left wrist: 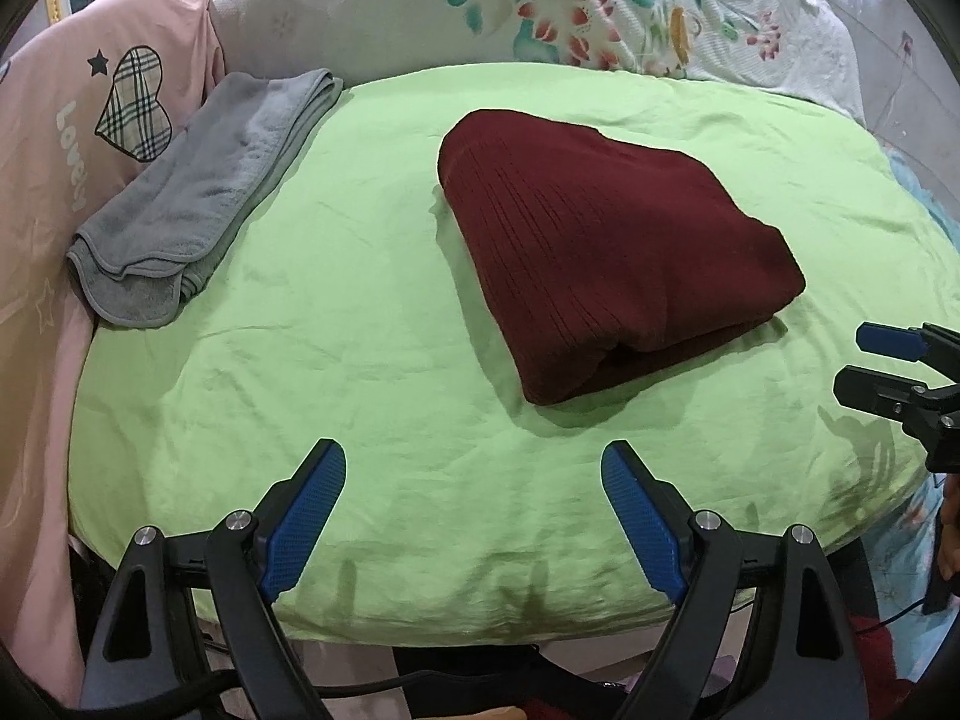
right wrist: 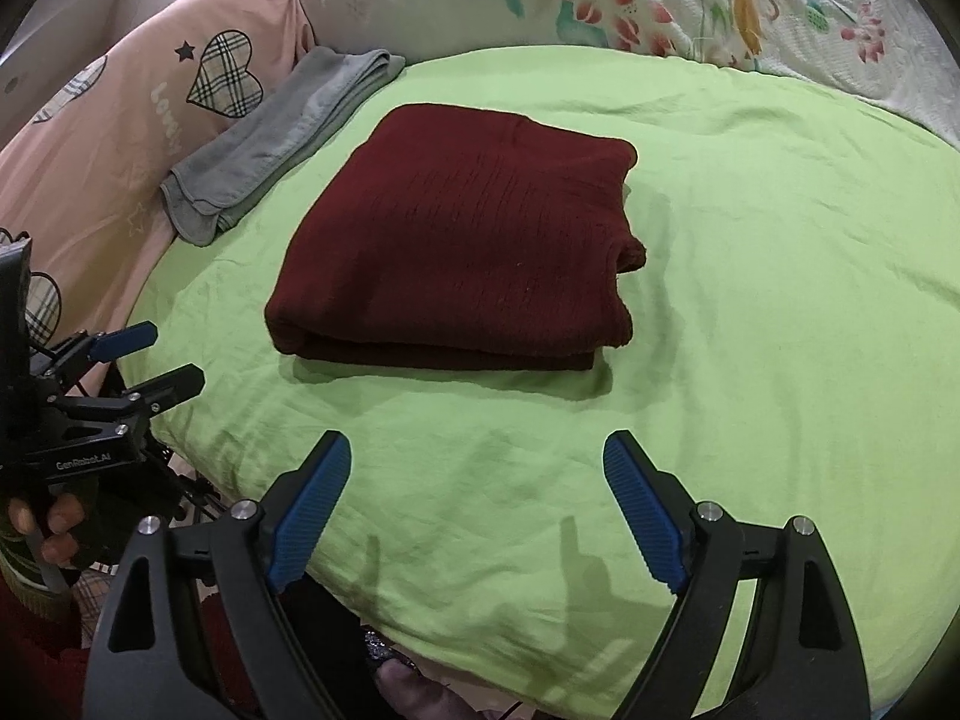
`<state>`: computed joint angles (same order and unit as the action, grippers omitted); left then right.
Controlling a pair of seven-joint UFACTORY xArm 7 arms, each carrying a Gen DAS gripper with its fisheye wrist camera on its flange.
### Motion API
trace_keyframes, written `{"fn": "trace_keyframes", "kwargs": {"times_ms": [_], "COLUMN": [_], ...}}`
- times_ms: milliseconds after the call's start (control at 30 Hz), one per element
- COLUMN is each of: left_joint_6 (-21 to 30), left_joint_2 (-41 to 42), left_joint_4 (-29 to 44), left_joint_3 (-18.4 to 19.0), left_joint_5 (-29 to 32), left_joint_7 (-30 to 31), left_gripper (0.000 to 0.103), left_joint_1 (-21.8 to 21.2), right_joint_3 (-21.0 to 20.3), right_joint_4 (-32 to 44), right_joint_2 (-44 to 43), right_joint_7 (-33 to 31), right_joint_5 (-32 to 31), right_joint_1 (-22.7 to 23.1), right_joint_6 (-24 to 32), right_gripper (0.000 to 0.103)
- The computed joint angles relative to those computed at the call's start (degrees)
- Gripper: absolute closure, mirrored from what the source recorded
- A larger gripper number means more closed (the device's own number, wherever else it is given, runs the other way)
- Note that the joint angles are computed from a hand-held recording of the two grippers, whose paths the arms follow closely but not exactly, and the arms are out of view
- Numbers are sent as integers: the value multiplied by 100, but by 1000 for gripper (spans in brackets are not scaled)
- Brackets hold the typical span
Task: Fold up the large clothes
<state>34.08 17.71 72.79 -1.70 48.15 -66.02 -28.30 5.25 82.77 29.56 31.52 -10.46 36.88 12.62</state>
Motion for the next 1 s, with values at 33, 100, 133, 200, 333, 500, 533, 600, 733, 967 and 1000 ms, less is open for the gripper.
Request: {"fn": "trace_keyframes", "kwargs": {"times_ms": [33, 100, 133, 200, 333, 500, 533, 600, 733, 967, 1000], "left_joint_6": [17, 49, 51, 52, 64, 51, 47, 39, 18, 16, 18], "left_joint_2": [16, 55, 70, 89, 117, 170, 182, 191, 200, 202, 198], "left_joint_4": [21, 67, 87, 115, 175, 268, 288, 306, 323, 333, 332], "left_joint_3": [1, 8, 14, 25, 53, 84, 91, 103, 117, 123, 126], "left_joint_5": [2, 1, -1, -15, -2, -12, -13, -9, -11, -24, -19], "left_joint_7": [-11, -20, -15, 3, 2, 32, 41, 47, 51, 58, 49], "left_gripper": [15, 15, 15, 15, 15, 15, 15, 15, 15, 15, 15], "left_joint_1": [-9, -22, -20, -14, -22, -10, -9, -12, -19, -29, -33], "right_joint_3": [29, 58, 53, 33, 40, 61, 72, 91, 82, 116, 119], "right_joint_4": [26, 96, 127, 202, 294, 373, 395, 442, 443, 569, 586], "right_joint_2": [20, 71, 90, 129, 182, 221, 234, 257, 257, 302, 307], "right_joint_7": [-24, -52, -52, -55, -83, -126, -150, -197, -210, -282, -290], "right_joint_5": [26, 74, 84, 86, 102, 139, 149, 173, 196, 230, 236], "right_joint_1": [-28, -61, -54, -36, -43, -57, -70, -93, -83, -97, -96], "right_joint_6": [5, 16, 30, 75, 104, 141, 149, 168, 172, 270, 283], "right_gripper": [17, 17, 17, 17, 17, 17, 17, 17, 17, 17, 17]}}
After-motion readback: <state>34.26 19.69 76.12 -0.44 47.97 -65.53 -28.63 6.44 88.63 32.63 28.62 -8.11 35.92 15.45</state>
